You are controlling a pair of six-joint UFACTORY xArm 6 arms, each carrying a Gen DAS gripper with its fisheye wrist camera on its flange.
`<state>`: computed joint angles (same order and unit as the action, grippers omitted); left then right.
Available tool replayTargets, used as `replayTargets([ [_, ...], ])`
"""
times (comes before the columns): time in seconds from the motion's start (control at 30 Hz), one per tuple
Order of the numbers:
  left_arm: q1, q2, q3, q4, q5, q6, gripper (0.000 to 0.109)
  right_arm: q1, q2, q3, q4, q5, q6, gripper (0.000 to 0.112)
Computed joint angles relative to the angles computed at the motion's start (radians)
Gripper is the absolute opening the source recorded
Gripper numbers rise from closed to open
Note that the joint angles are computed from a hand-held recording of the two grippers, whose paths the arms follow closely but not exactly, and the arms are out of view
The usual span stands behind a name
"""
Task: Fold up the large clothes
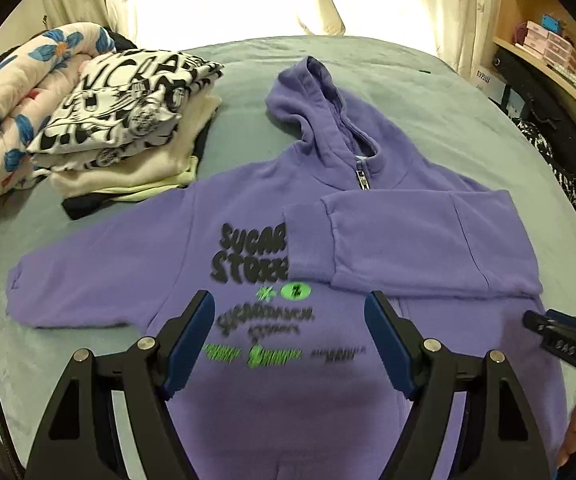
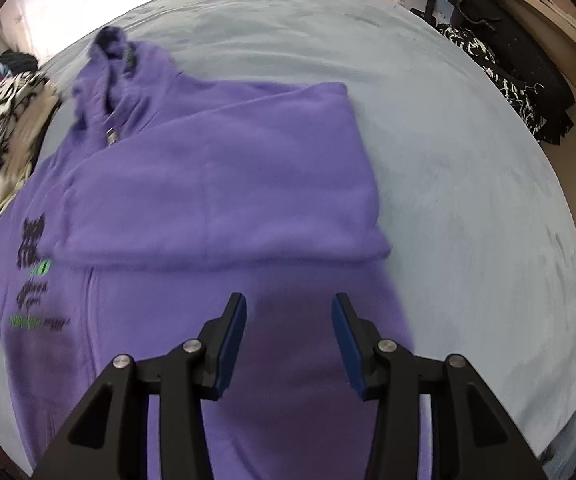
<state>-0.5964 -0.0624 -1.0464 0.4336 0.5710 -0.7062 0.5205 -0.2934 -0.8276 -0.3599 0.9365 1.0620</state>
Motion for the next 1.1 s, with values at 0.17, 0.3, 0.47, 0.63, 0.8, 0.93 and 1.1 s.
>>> replayTargets([
  [0.17,0.012,-0.162,0.141,0.043,0.011,-0.024,0.076,0.109,0.004,-0.026,-0.038,-0.027,0.085,0.045],
  [0.3,0.063,-0.312,0.269,0.042,0.007,-0.022,0.076,0.189,0.021,-0.058,-0.04,-0.086,0.159,0.045],
  [0.47,0.198,-0.483,0.412,-0.074,-0.002,0.07,0.076,0.304,0.141,-0.195,-0.092,-0.099,0.238,0.045],
  [0.63,0.385,-0.586,0.506,-0.165,-0.025,0.206,0.076,0.392,0.308,-0.402,-0.178,-0.044,0.263,0.045],
  [0.8,0.592,-0.573,0.53,-0.336,-0.081,0.408,0.076,0.429,0.473,-0.614,-0.225,-0.038,0.233,0.045],
  [0.93,0.724,-0.48,0.495,-0.552,-0.137,0.614,0.076,0.437,0.632,-0.819,-0.235,-0.028,0.18,0.051],
  [1.1,0.827,-0.265,0.372,-0.851,-0.179,0.863,0.076,0.444,0.86,-1.125,-0.24,0.044,0.082,0.053],
])
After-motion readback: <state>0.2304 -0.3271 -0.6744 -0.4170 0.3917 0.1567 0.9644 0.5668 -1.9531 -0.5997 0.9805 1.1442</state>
